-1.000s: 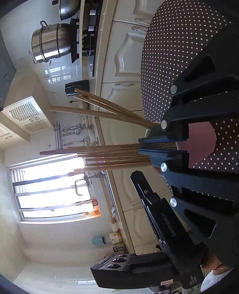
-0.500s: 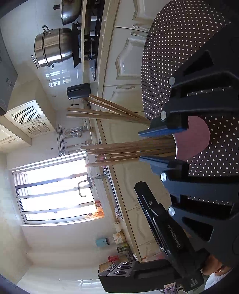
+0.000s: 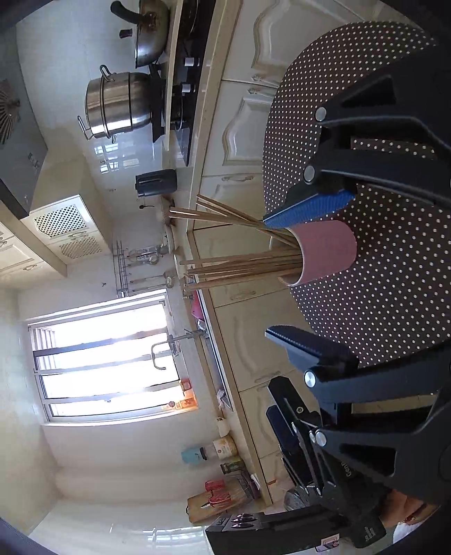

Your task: Organize utensils

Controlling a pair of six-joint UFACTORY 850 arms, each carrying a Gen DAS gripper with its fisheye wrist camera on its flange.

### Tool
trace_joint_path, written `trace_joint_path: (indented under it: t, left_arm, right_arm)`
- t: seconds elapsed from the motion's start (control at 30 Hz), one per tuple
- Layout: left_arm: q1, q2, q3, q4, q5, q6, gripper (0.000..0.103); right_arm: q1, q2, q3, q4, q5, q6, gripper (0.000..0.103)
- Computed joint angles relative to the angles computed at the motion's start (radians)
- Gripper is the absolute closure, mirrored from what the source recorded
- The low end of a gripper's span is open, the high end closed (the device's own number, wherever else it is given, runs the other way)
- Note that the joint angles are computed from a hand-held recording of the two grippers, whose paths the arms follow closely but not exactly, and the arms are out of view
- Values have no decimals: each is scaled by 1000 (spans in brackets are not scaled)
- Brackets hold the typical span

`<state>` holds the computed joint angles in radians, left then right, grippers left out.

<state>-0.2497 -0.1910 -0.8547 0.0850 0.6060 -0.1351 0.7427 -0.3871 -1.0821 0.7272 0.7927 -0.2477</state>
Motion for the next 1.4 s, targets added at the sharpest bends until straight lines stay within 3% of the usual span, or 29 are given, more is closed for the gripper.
trace_joint_path:
  t: [0.2,0.67,1.0,1.13,1.4]
  left_arm:
    - [-5,182,154,33,12,-22,37]
    - [-42,577,434,-62,-26,113,37]
    - [-56,805,548,-70,-84,139,37]
    - [-78,855,570,-159,-80,225,36]
    - [-97,904,598,-202,-61,269,36]
  right_arm:
    - [125,92,75,220,83,-190,31]
    - [443,125,114,552,501,-416,15]
    - [541,115,105,611,613,-456,12]
    - [555,117,101,616,615,-459,12]
    - [582,112,94,647,646,-477,12]
